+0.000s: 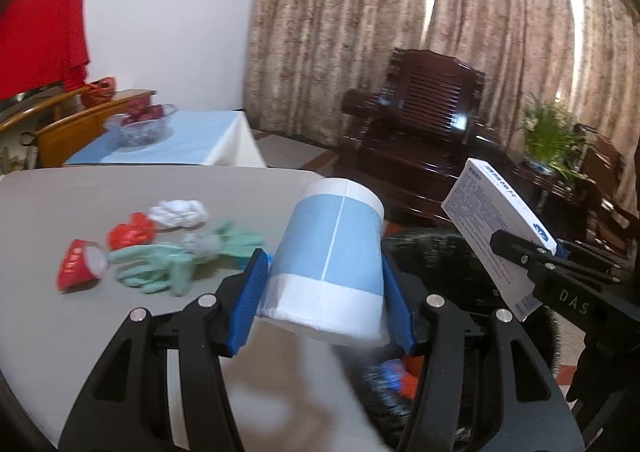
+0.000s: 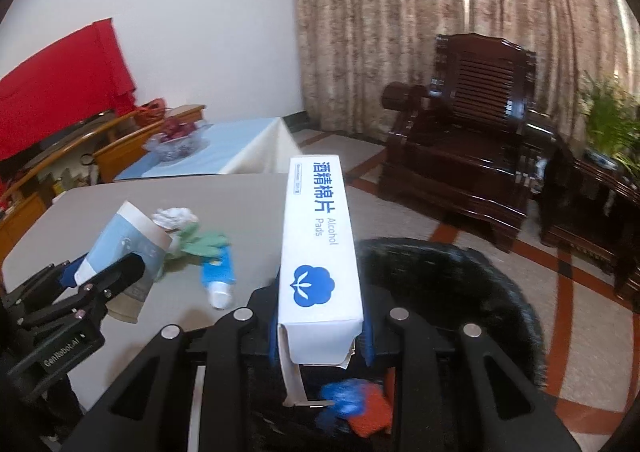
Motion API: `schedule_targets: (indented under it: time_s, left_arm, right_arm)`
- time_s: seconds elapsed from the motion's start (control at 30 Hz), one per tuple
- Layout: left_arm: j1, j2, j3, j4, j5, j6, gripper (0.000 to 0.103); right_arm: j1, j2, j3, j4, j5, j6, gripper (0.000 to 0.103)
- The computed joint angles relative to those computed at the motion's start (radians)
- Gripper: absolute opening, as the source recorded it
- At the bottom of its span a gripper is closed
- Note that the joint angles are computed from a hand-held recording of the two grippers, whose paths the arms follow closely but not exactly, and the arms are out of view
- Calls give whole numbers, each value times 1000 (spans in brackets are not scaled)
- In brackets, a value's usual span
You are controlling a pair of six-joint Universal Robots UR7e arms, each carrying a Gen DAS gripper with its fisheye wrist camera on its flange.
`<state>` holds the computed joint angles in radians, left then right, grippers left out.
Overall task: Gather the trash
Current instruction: 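Carry the cup and box over the bin and open both tools to drop them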
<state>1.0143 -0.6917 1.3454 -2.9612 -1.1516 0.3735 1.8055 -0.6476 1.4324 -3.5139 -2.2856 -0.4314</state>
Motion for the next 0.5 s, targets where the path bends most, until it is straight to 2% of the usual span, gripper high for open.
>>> schedule_targets:
  time_s: [0.43, 0.47, 0.5]
  left_arm:
    - [-30, 116, -63, 76, -100, 6, 54]
    - [-32, 124, -68, 88, -105, 6, 57]
    - [-33, 130, -71, 91, -106, 8, 65]
  right_arm:
    - [-67, -81, 108, -40, -78, 36, 30]
    - [-72, -86, 115, -34, -78, 41, 31]
    - [-79, -92, 119, -18, -82, 44, 32]
